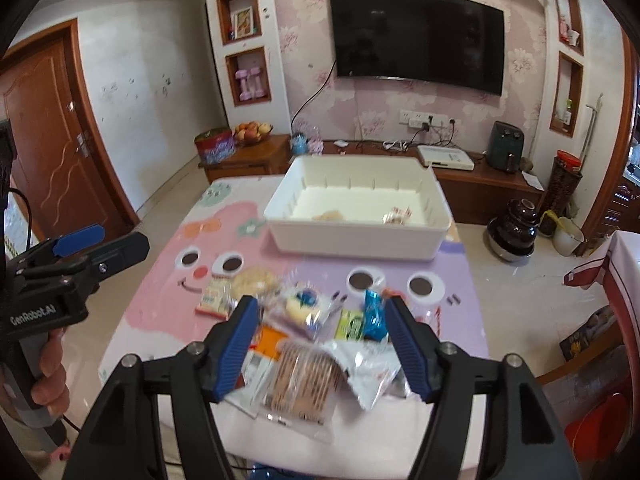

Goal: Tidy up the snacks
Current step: 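Move both tools back from the bin toward the snacks, then grasp the red-brown candy with the left tool while the right tool grasps the bread loaf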

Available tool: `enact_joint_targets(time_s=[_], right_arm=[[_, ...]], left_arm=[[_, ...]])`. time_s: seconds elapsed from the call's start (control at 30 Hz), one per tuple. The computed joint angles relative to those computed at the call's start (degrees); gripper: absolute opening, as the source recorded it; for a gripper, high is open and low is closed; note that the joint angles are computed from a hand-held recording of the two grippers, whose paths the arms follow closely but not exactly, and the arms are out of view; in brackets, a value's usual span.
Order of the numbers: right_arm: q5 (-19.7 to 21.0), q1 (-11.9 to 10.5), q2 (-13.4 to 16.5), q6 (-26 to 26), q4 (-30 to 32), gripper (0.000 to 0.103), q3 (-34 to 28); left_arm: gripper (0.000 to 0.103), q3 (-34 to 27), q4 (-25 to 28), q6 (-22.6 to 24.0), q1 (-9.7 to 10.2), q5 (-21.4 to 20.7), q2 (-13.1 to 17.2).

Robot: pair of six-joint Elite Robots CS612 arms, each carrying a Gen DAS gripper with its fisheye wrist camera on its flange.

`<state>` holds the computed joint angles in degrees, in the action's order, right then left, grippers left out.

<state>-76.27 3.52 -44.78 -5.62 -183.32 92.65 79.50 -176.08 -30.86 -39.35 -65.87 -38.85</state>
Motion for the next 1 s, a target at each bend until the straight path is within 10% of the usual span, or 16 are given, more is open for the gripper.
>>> enact_joint_targets(time_s=[0.3, 0.77, 1.0], right_arm=[[-1.1, 0.4, 2.2, -0.2, 7.6, 0.068, -0.1], [0.7, 0.9, 6.1, 0.8, 25.1, 0.068, -5.9], [-0.2, 1.7, 7.9, 2.5, 28.1, 0.068, -8.8]], left_arm=[[0.098, 1.4, 2.4, -3.6, 0.72, -2.0, 2.2], [0.098, -8.0, 24.3, -17.0, 4.59, -16.1, 9.1], [0.097, -11.7, 28.6, -16.8, 4.39, -16.7, 11.3]])
